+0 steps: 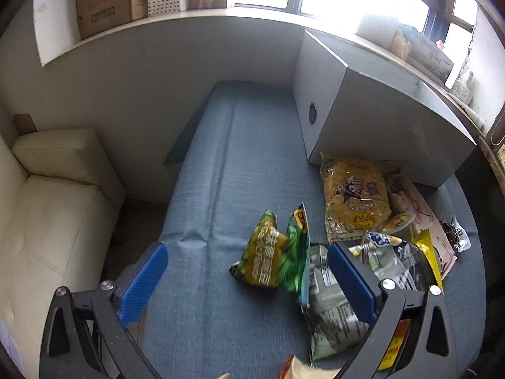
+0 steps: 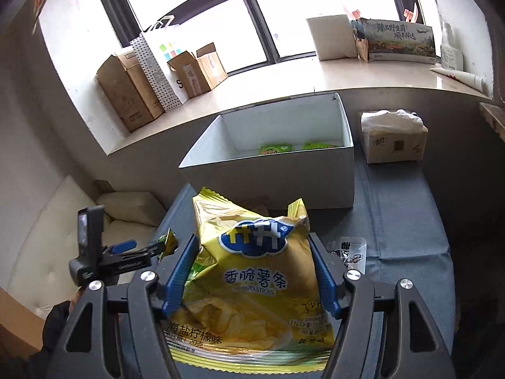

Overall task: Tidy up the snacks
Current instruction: 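Grasp the green garlic-flavour bag with the left tool while the right tool holds the yellow bag, then lower both bags into the white box and open both tools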

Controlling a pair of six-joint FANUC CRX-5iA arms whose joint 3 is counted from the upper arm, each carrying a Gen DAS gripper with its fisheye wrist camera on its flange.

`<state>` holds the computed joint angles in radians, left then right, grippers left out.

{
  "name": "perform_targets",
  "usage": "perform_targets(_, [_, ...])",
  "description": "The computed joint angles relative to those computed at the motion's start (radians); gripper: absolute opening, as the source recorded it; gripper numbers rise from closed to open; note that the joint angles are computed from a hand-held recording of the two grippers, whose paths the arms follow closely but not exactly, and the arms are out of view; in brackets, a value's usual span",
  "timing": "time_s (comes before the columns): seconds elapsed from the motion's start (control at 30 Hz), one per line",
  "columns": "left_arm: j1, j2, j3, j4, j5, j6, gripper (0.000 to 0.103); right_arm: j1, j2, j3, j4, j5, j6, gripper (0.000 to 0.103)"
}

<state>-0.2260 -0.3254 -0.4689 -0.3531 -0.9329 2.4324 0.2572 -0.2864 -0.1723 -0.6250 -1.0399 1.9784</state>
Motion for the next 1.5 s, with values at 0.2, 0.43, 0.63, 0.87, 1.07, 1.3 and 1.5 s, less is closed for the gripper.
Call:
perform_targets(0.2, [0.063, 0.04, -0.01, 0.071, 0.043, -0.072, 0.076, -0.033, -0.048, -0.022, -0.03, -0.052, 0.024, 0.073])
perform_targets(0.43, [0.049, 0.045, -0.008, 0.073, 0.053, -0.093, 0.045, -0.039, -0.056, -0.036, -0.029, -0.068, 0.028, 0.073])
perform_targets(0.63, [-0.033, -0.033, 0.009, 0.0, 0.031, -0.01, 0.04, -0.038, -0.055, -0.038, -0.04, -0.07, 0.045, 0.073])
perform_targets(0.87, [-0.227, -0.031, 0.186, -0.162, -0.091, 0.071, 0.039, -0.011, -0.016, -0.012, -0.022, -0.046, 0.045, 0.073])
perform_targets(1.07, [-0.219, 0.064, 0.369, -0.146, -0.111, -0.057, 0.04, -0.005, 0.112, 0.121, -0.026, -0.032, 0.039, 0.073])
perform_targets(1.3, [-0.106, 0.262, 0.575, -0.045, -0.091, -0.222, 0.04, 0.093, 0.313, 0.32, 0.13, 0.059, -0.03, 0.073])
perform_targets(1.5, [-0.009, 0.408, 0.641, 0.04, -0.079, -0.313, 0.04, 0.17, 0.495, 0.477, 0.308, 0.058, -0.152, 0.073])
